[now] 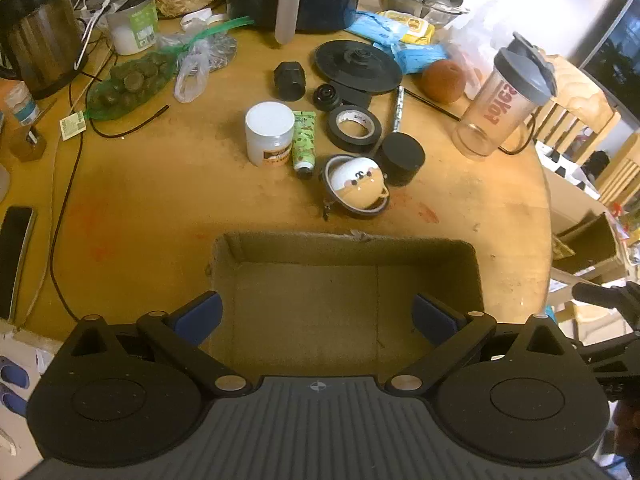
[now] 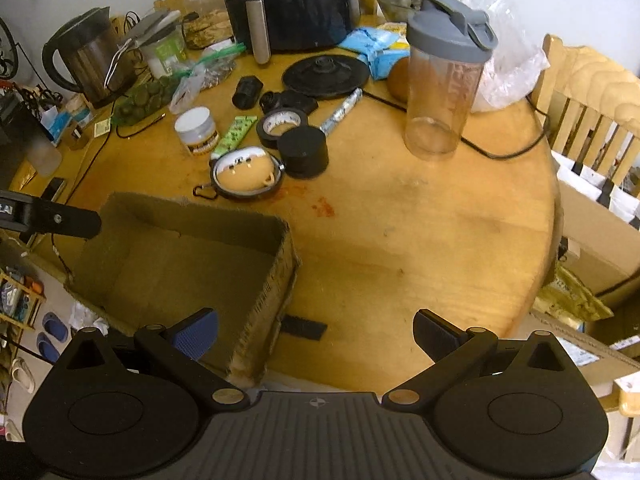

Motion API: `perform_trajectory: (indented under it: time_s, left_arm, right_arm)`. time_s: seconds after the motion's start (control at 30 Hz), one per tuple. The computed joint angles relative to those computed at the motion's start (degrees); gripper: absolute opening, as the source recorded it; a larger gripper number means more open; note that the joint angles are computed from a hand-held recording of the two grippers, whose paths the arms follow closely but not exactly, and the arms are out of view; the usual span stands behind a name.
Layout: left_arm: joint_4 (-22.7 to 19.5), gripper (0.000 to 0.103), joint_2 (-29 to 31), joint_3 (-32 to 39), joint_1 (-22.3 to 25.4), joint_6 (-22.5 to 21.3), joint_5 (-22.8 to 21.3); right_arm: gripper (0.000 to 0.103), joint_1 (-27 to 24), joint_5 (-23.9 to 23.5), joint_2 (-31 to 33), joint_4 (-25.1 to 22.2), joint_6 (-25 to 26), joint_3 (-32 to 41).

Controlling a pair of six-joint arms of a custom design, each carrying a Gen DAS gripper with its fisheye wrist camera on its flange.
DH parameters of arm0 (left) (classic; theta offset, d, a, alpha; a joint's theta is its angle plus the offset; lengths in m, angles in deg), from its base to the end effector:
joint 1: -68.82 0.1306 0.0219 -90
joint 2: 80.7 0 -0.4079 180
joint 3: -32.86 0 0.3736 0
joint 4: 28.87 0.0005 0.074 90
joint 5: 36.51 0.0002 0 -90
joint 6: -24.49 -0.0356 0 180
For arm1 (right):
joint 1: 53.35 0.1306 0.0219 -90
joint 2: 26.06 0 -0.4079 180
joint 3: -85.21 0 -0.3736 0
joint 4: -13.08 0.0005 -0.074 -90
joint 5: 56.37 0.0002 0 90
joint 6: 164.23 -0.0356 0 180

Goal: Organize objects

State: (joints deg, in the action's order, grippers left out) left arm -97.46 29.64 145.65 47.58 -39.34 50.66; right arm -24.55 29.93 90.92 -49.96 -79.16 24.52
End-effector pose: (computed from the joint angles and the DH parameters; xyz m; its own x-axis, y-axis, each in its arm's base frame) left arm 0.5421 -0.2093 0.4288 -0.9164 -0.1164 -0.3830 -0.0679 0.9881 -0.1379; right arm 0.5544 0.3068 0.4137 -0.8051 -0.3448 -0.4826 -0.4409 0.8922 0.0981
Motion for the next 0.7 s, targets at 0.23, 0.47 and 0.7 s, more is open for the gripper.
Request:
perform_trajectory:
  time_s: [0.23, 0.47, 0.7]
  left_arm:
    - [1.48, 0.103, 1.5, 1.99, 3.3, -4.7, 2.23]
    - [2.86, 0.103, 2.75, 3.69, 6.55, -11.59, 3.56]
    - [3.62, 0.103, 3.29, 3.78, 9.96, -14.97, 7.45]
  right_arm:
    - [0.103, 1.46, 5.55, 4.07, -1.79, -0.53, 7.16]
    - [0.103, 2.52, 10.88, 10.3, -5.33, -2.35, 18.03]
    - [0.103, 3.54, 16.12, 14.52, -6.48, -1.23, 25.06]
